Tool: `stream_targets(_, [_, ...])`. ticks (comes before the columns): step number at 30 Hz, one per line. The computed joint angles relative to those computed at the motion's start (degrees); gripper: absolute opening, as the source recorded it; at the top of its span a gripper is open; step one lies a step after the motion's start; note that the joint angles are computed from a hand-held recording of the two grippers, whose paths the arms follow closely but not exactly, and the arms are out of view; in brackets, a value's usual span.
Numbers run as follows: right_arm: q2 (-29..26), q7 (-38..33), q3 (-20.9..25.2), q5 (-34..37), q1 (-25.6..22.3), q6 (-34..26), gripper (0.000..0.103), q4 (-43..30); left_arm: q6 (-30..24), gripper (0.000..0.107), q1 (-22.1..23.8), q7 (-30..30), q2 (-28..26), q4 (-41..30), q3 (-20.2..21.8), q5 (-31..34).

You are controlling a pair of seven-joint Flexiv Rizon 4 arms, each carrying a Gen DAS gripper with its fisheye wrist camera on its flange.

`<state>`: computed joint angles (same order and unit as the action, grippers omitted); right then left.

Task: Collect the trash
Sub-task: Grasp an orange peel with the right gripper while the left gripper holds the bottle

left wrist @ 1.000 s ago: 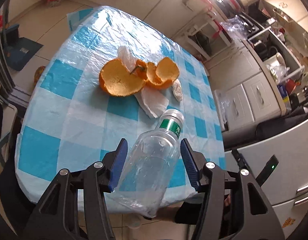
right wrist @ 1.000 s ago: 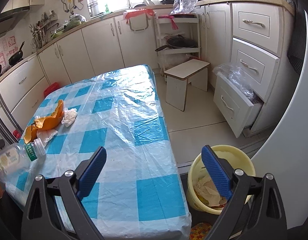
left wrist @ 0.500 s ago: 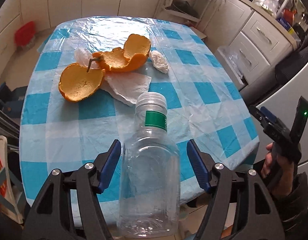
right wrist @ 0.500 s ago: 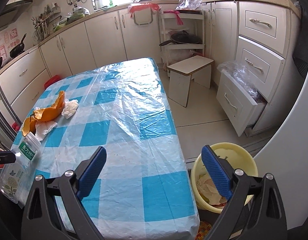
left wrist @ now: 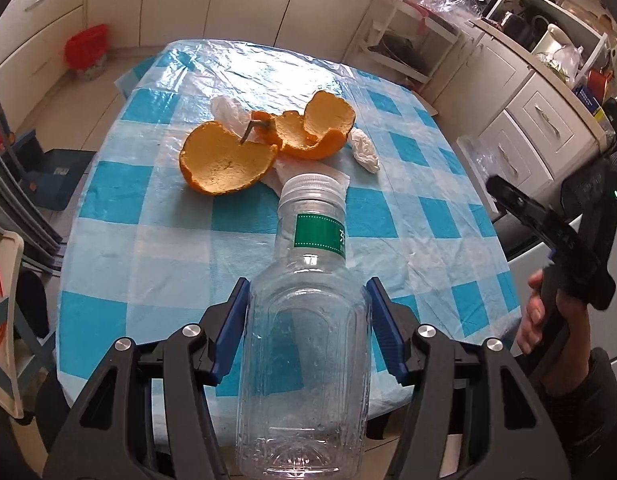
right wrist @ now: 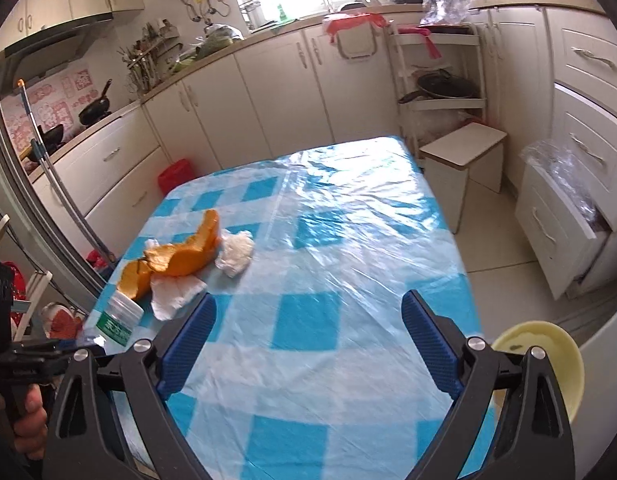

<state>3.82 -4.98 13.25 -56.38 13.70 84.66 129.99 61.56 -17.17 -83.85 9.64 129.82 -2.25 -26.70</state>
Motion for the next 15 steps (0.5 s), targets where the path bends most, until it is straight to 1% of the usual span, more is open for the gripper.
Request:
stream_targets(2, [-5.3,-5.4,-0.4,5.7,2.0,1.8,0.077,-4.3,0.3,0.056,-0.3,0.5,0.4,0.7,0.4,-1.3])
stream_targets(3, [-7.7,-9.7,-0.1,10.9,3.2,1.7,0.075,-6.5,0.6,0.056,-0.5,0.9,0.5,1.0,0.6,-2.3])
stream_targets(5, [-12.2,-18.5,2.0,20.7,4.3,-0.4,0.071,-11.7,1.1,0.056,-0.9,1.8,0.6,1.6,0.9,-4.3])
stream_targets(7, [-16.3,-26.8,4.9,28.1,4.3,-3.1,0.067,-16.9,1.7,0.056,-1.3,2.4,0.7,2.1,0.9,-5.8])
stream_targets(8, [-17.9,-30.0,6.2,31.1,4.1,-4.5,0.063,-19.1,1.9,0.056,-1.5,2.8,0.6,2.3,1.0,-6.7])
stream_targets(10, [-21.0,-34.4,7.6,35.6,4.3,-7.4,0.058,-23.3,2.3,0.056,-1.8,3.9,0.6,2.5,1.1,-8.4])
stream_targets(13, [-23.8,-37.4,7.0,39.1,5.9,-10.6,0.049,-27.4,2.7,0.056,-2.2,5.4,0.4,2.8,1.2,-10.9])
stream_targets(15, [-25.5,-40.5,7.7,42.9,6.0,-11.9,0.036,-29.8,3.0,0.056,-2.5,6.5,0.3,3.0,1.2,-12.5])
